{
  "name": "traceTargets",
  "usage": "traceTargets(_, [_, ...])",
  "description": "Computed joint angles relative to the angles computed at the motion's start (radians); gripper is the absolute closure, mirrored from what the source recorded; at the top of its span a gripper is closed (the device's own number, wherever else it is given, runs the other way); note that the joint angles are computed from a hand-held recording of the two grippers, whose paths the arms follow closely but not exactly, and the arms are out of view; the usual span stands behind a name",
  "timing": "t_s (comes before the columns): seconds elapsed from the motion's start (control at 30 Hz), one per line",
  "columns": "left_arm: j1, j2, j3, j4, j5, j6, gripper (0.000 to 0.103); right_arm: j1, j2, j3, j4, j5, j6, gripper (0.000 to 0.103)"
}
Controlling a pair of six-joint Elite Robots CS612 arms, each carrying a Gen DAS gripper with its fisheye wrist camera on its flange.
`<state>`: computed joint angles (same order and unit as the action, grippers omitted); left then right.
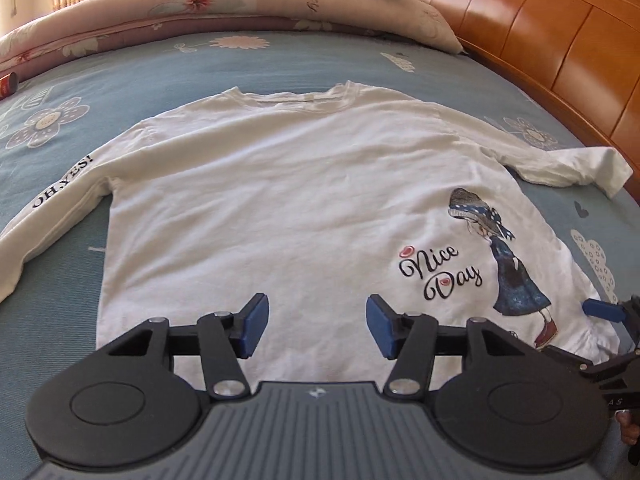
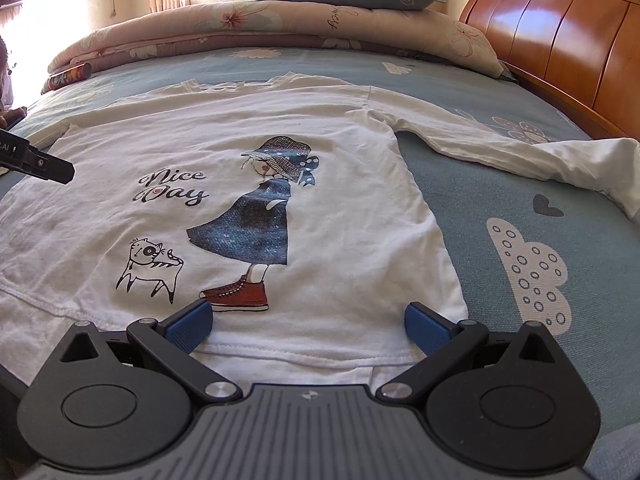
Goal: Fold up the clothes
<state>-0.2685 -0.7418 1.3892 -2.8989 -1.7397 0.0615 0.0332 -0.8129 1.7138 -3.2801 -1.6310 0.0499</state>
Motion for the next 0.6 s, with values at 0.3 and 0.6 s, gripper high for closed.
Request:
traceTargets(0.3, [-0.012, -0.032, 0.092, -0.034, 0.134, 0.022, 0.036, -0.004, 0.004, 0.007, -0.025, 0.012, -0.011, 0.0])
traceTargets(0.6, [-0.019, -0.057, 0.087, -0.017, 0.111, -0.036, 0.034, 0.0, 0.008, 0.007, -0.038, -0.001, -0.009, 0.0])
